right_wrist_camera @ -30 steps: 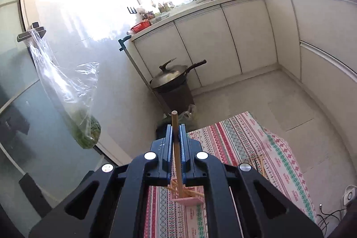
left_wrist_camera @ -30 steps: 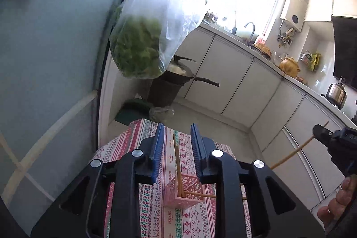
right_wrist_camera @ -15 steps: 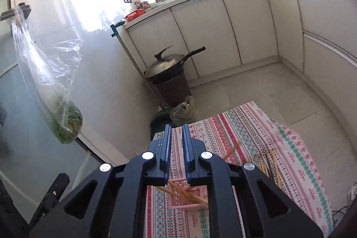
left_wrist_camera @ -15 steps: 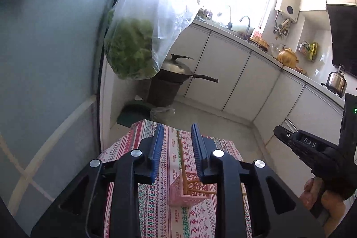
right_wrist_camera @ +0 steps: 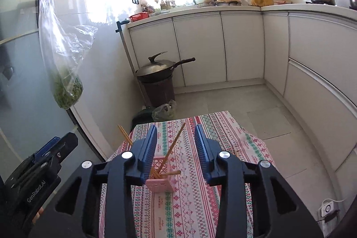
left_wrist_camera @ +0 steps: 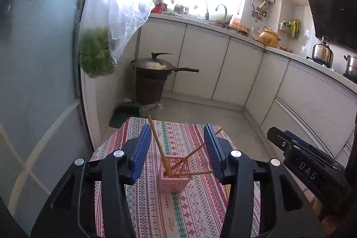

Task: Organize utensils
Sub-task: 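Carry both chopsticks to the pink basket and open both tools to release them, then move the left tool back toward the chopstick pile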

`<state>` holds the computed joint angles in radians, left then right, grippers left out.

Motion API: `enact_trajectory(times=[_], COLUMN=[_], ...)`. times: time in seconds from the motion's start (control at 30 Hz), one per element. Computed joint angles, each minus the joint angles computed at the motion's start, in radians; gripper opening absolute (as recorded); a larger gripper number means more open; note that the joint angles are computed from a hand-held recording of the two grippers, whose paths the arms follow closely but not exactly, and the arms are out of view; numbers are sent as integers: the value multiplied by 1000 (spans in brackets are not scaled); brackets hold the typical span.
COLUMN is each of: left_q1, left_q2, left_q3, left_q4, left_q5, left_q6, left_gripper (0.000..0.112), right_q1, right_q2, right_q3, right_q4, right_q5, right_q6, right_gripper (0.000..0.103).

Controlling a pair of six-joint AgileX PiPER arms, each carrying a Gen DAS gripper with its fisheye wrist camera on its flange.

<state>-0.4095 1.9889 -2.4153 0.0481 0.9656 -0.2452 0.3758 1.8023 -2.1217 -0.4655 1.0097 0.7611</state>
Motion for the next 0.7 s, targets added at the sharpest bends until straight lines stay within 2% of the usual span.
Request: enact_trajectory(times=[0.1,0.2,0.33,0.43,0.53,0.57,0.6,0.7], left_q1=[-27,-49,-75,-98,-114,-117,-119,-126], left_q2=[-40,-94,-128,-154,-184,-193,-202,-214], left_q3=[81,189,276,344,415,437,460,511], left_q4=[34,61,92,122,140,140,138,122], left_q5=[-33,-87,-113,-133,-161,-171,-183,-188], left_q6=[-17,-37,-64,-87,-116,-123,-129,-127], left_gripper=[58,63,65,69,81,89,96,96], right_q1=[6,8,-12,-24,-37,-46,-67,-154], right_q2=[-60,-113,-173,-207,-248,-267,-288,-339], right_q3=[109,206,310,370,447,480,521,619], right_q4=[-29,-61,-72,-92,-110,-105,-85,20], right_q5=[-24,-40,-46,-42,-49,-62,-83,-126], right_q6=[39,90,142,188,239,248,246,209], right_gripper=[50,58,65,75,87,94,96,96])
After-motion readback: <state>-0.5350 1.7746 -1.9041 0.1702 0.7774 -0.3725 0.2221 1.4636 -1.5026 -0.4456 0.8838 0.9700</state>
